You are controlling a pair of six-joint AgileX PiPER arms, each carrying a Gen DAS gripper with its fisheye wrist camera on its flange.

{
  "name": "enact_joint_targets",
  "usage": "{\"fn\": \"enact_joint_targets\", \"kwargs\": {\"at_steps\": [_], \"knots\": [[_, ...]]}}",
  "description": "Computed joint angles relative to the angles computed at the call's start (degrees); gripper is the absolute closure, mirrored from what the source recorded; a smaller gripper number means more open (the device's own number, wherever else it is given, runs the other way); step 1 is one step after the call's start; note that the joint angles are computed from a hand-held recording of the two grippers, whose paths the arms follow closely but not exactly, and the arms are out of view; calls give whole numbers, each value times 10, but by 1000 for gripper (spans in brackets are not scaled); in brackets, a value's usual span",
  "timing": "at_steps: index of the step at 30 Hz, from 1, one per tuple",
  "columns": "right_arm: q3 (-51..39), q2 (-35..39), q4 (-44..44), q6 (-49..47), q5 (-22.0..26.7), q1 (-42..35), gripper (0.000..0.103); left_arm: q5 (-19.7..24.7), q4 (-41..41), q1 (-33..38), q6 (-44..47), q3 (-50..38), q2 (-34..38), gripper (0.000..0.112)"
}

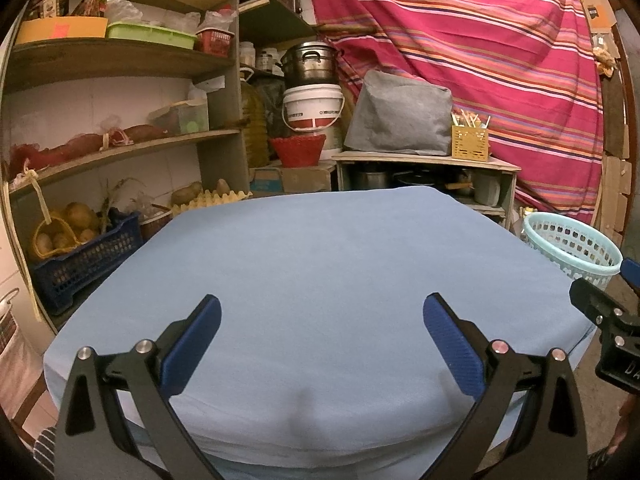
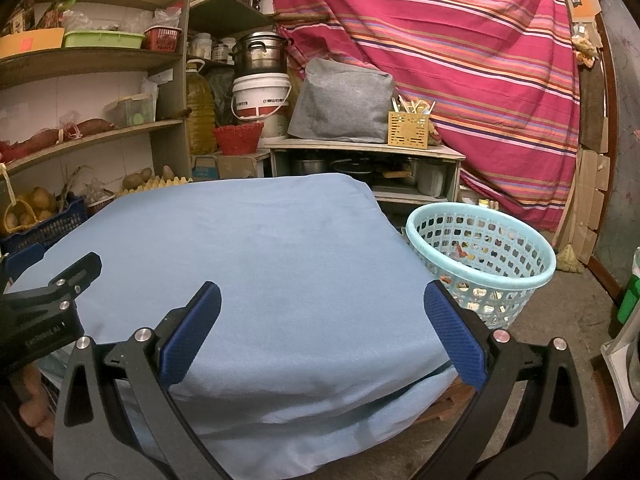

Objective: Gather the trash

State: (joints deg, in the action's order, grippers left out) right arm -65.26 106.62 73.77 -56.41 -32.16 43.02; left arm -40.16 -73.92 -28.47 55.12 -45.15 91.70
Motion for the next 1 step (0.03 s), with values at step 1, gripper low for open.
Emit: {"fn": "enact_joint_targets", "kwargs": {"at_steps": [1], "knots": [[1,-1,-1,1,1,0,4,5,1,3,0,-1,0,14]]}}
